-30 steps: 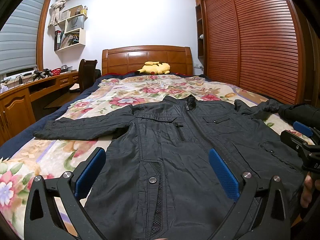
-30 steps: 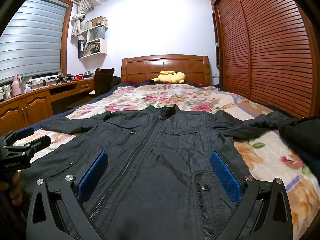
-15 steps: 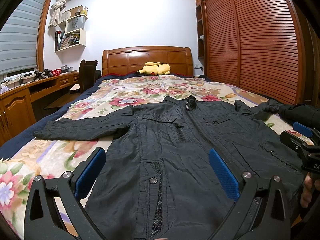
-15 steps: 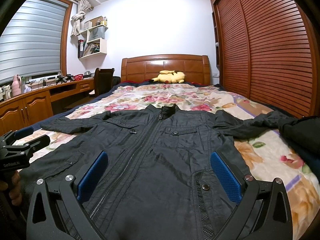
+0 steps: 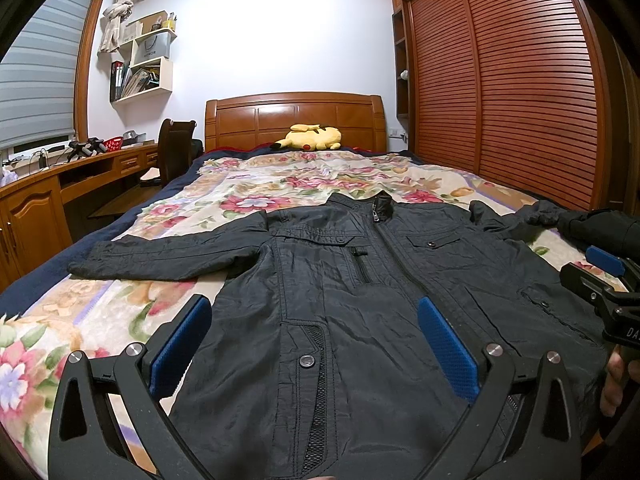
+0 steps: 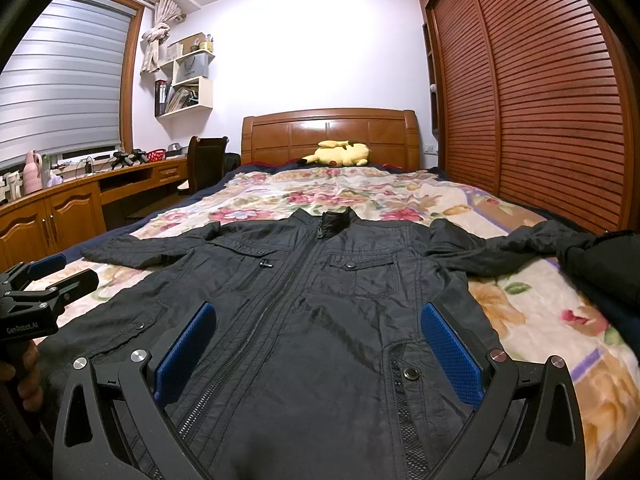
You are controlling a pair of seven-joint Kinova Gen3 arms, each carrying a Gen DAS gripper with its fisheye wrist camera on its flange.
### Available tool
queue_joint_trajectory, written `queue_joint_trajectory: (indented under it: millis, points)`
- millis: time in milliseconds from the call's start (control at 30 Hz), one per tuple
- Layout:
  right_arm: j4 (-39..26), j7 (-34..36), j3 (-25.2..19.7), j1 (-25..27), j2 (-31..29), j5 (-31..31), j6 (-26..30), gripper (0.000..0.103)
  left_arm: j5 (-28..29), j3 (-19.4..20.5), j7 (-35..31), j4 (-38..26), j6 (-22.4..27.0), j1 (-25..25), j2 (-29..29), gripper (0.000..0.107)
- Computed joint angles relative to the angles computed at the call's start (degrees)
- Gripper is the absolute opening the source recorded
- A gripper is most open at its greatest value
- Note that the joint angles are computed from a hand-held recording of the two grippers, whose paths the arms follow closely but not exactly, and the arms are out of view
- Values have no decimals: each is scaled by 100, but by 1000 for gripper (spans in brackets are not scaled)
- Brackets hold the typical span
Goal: Fold large clothes
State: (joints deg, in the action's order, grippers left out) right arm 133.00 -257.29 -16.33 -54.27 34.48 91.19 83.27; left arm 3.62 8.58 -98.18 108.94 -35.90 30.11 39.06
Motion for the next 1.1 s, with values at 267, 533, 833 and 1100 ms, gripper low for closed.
queue_joint_trajectory:
  millis: [267, 533, 833, 1100]
  points:
    - [11, -23, -3, 8, 9, 12, 2, 102, -6, -6, 8, 2, -9, 2, 2, 103]
    - [8, -22, -5, 6, 10, 8, 4, 102, -19, -4, 12, 5, -12, -4, 2, 103]
    - [7, -27, -4, 5, 15, 12, 5, 102, -6, -4, 15, 4, -17, 2, 4, 103]
    - [8, -38, -6, 7, 17, 19, -4, 102, -65, 13, 29, -12, 15, -43, 6, 103]
